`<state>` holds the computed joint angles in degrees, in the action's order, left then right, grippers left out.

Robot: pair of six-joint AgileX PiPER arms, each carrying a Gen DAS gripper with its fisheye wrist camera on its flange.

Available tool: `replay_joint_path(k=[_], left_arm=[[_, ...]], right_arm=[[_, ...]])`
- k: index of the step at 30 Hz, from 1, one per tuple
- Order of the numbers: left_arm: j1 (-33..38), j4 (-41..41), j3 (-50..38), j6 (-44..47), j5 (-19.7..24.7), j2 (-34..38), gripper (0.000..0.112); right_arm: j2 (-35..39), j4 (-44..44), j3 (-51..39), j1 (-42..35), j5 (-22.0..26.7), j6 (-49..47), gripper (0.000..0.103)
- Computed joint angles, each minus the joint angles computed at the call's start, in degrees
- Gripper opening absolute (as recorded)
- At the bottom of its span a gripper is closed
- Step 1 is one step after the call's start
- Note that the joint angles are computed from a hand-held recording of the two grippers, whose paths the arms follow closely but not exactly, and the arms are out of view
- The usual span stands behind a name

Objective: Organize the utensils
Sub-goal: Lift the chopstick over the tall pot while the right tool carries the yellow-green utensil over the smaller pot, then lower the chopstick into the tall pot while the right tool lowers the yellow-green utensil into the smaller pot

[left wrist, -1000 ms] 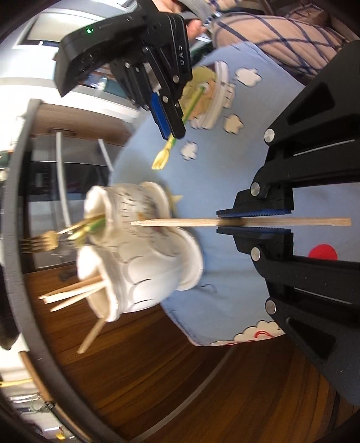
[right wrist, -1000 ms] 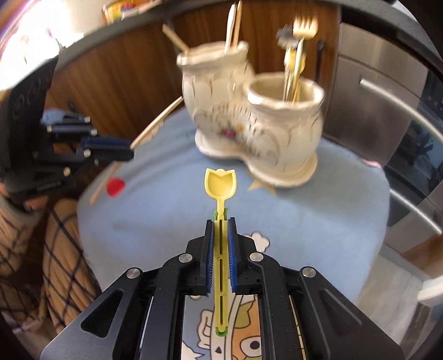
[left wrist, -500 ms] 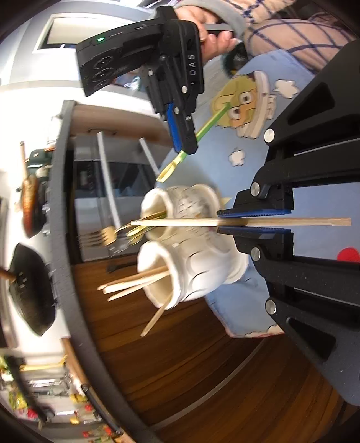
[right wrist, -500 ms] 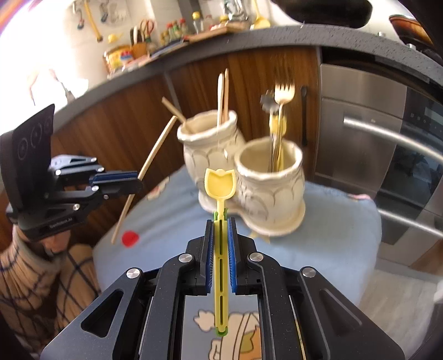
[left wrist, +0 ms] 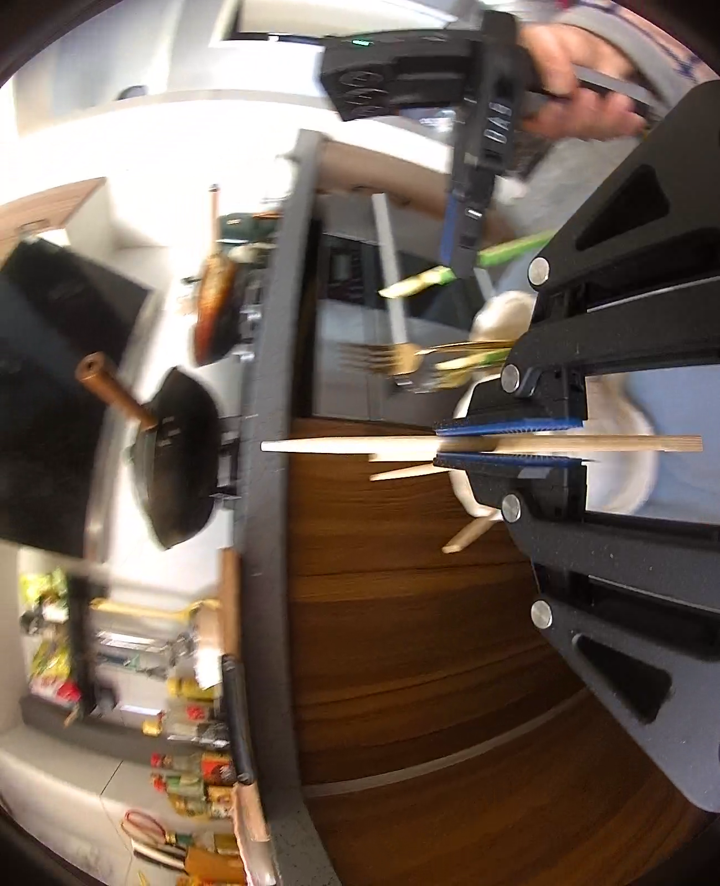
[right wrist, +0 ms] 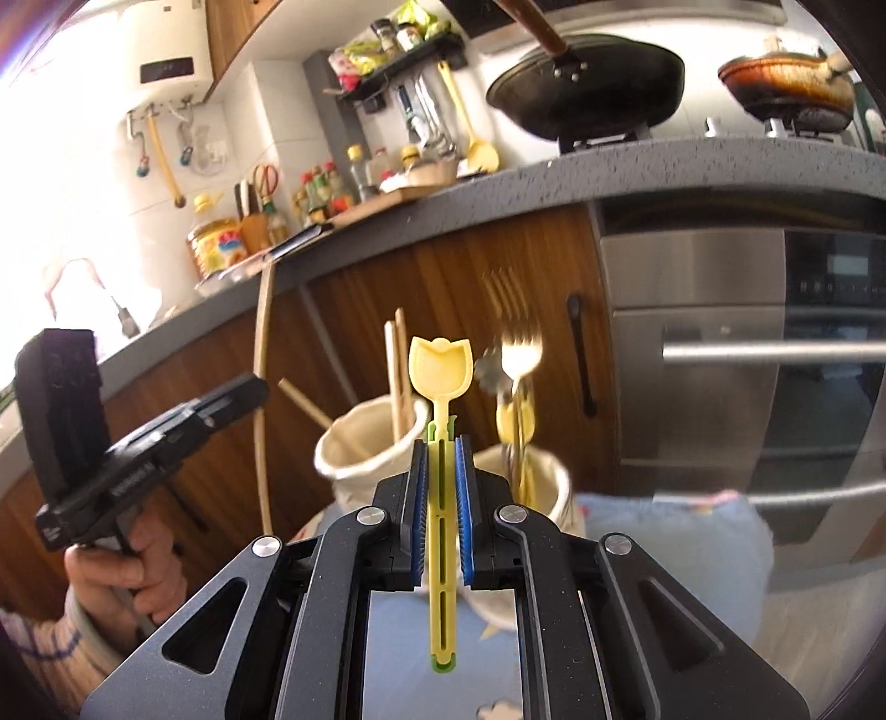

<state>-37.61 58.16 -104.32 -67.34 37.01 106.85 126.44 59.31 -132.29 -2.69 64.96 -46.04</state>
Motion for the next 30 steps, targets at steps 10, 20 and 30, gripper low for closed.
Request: replay_joint_path(k=[10, 20, 30], left_arm=[[1.13, 21.75, -5.48, -18.94, -2.70, 4.42, 0.006], [1.48, 35.79, -4.09, -34.68, -3.01, 8.46, 0.006], [-0.73, 29.30, -4.37, -27.12, 1.33, 11.72, 0.006]], right_arm=[[7.64, 3.10, -11.22, 1.54, -5.44, 2.76, 0.010], [5.04, 8.19, -0.89, 4.48, -18.09, -9.00, 0.010], [-0.24, 11.82, 14.97, 5.69, -24.60, -21.99, 0.010]])
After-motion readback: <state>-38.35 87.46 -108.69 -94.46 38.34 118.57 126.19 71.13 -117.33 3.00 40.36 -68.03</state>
